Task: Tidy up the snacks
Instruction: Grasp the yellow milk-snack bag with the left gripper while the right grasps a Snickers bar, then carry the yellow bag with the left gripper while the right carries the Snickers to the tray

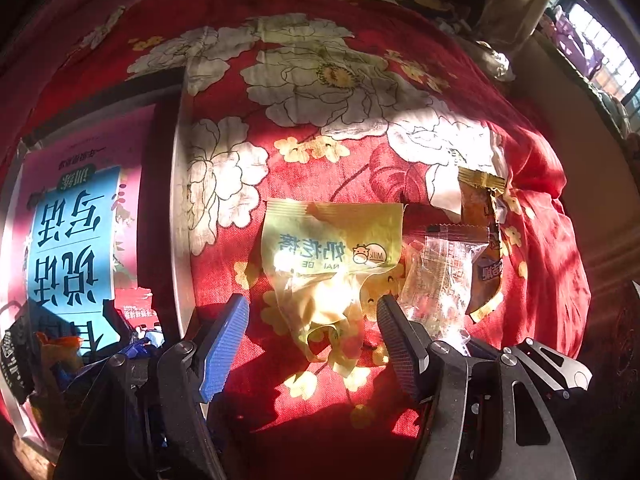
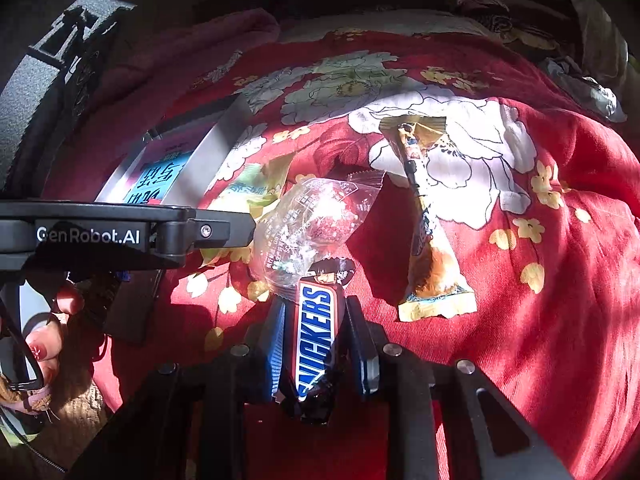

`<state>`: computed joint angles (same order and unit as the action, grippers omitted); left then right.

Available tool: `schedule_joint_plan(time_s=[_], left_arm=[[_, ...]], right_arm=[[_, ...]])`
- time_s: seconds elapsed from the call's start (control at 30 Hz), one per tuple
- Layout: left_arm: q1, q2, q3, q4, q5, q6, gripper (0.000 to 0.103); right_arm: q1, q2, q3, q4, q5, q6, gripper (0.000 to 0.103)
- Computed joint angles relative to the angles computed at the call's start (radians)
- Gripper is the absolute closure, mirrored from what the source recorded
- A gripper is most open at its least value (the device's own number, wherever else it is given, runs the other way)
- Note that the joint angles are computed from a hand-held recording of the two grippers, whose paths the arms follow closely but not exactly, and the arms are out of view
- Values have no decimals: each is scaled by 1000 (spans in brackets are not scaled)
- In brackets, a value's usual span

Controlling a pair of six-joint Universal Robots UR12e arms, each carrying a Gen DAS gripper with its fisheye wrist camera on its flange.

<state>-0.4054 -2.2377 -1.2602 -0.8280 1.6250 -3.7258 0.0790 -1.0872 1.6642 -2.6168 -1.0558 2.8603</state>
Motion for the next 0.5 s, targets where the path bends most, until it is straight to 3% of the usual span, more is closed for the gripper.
schedule_joint_plan(time_s=[0.13, 0.23, 0.5], left_arm=[[4, -10, 5, -2, -28, -4, 53], [0, -15, 6, -3, -8, -1, 60], [10, 11, -43, 82, -52, -11, 64]], right_arm=[[-19, -15, 20, 10, 71, 28, 74], [-29, -18, 25, 28, 111, 59, 74], [-33, -24, 34, 39, 155, 64, 74]])
